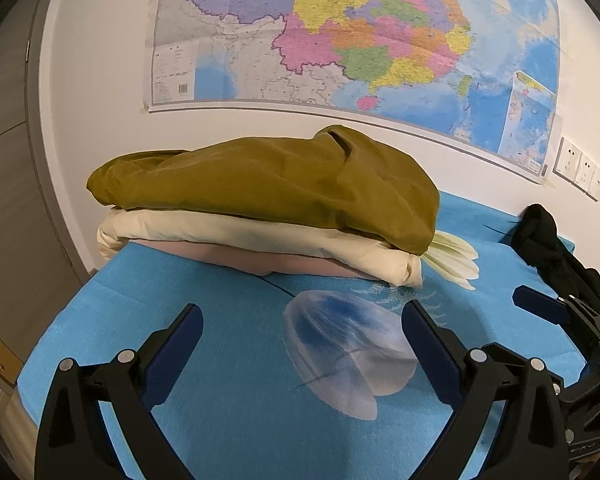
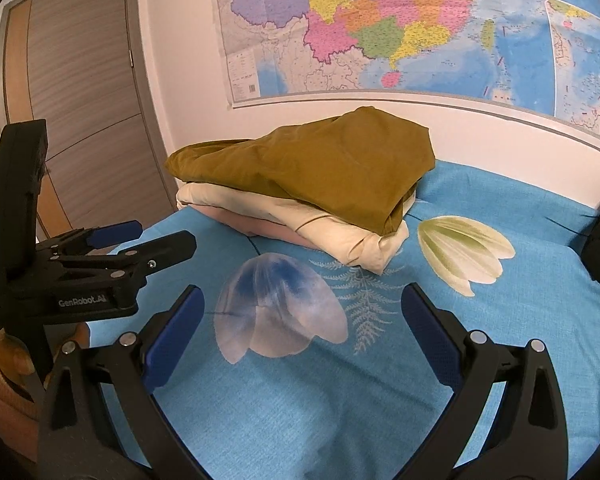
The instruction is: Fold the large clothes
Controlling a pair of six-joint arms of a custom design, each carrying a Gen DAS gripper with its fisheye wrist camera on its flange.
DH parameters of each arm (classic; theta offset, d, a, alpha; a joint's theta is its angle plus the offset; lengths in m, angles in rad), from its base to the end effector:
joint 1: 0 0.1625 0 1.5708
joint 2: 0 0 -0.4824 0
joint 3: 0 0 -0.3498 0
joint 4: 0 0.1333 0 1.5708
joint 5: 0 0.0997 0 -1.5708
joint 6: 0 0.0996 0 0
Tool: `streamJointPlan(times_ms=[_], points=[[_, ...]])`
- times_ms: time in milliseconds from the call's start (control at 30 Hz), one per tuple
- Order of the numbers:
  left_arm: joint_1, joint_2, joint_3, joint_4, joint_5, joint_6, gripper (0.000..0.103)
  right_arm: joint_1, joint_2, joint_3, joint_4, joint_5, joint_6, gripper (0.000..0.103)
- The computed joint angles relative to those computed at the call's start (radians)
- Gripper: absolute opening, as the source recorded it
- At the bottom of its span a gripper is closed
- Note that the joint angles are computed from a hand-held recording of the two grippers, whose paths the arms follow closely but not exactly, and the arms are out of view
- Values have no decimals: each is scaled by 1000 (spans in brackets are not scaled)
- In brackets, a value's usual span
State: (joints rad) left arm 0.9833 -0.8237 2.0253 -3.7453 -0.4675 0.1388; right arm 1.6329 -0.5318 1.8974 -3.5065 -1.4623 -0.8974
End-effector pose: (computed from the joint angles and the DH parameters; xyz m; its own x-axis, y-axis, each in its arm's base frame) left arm -0.1184 -0.5787 0.2473 -0.7334 -0.2960 -0.6120 0.4175 0.5144 -0.7491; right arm 0.1826 -0.6143 0.0351 -0.5757 -0.7317 0.3651 -0.8054 0.4302 -0.4078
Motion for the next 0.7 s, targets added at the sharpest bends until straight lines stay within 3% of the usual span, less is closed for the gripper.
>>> streamJointPlan(times_ms=[700], points=[[-6, -6, 9, 13, 2, -22, 96, -1, -11, 14, 2, 12, 4, 97]])
